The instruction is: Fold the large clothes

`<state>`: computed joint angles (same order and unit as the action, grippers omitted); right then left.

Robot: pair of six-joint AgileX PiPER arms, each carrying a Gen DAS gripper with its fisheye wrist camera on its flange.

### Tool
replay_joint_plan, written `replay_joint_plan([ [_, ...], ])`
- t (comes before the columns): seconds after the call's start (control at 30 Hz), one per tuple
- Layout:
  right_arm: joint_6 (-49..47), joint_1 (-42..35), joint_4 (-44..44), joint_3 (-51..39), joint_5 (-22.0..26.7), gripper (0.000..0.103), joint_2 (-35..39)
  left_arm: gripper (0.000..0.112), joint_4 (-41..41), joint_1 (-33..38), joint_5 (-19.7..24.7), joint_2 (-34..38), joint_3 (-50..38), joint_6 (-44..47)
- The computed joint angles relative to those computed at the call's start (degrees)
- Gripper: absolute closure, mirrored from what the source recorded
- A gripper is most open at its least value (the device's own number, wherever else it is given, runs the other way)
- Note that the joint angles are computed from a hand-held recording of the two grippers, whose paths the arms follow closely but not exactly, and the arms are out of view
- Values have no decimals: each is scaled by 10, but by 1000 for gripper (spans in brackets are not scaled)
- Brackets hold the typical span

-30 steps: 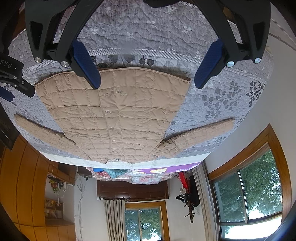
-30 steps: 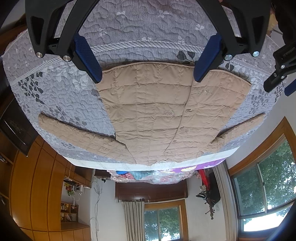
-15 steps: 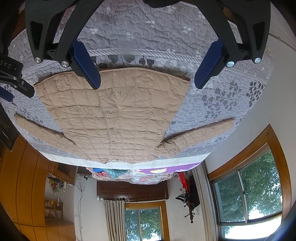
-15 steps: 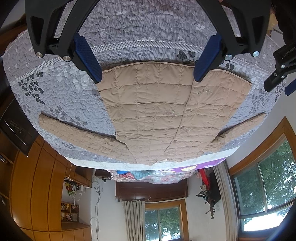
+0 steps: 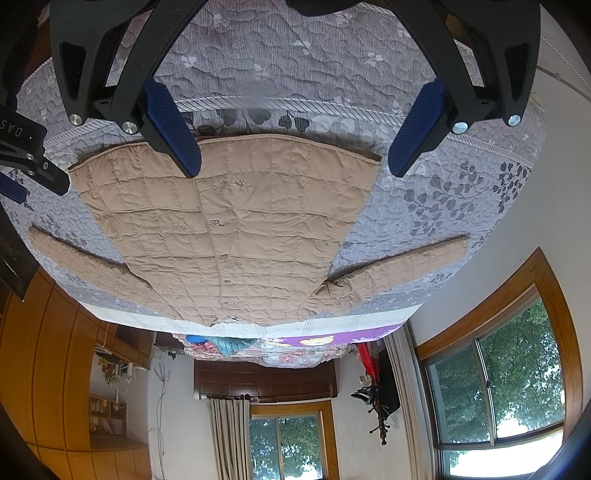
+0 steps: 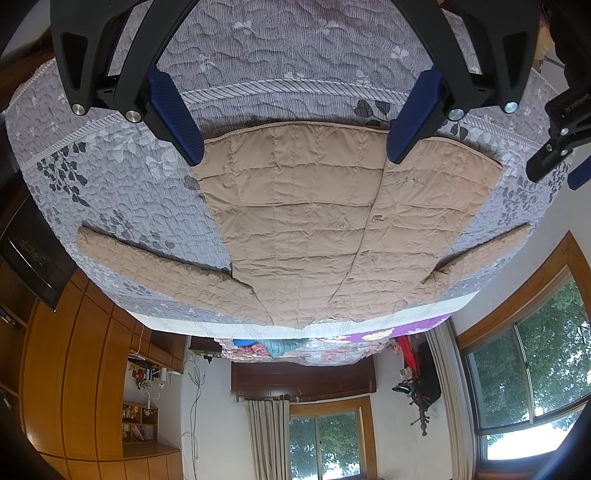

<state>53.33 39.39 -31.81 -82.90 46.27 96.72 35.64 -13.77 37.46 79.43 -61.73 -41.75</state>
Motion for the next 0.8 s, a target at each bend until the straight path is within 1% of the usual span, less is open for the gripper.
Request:
replay_joint_plan([
  [0.2, -1, 0, 1, -1, 1, 4, 0, 12, 8, -5, 1, 0, 3, -11],
  [0.8, -2, -8, 2, -9, -2, 4, 10, 12, 0, -4, -3, 5, 3, -5],
])
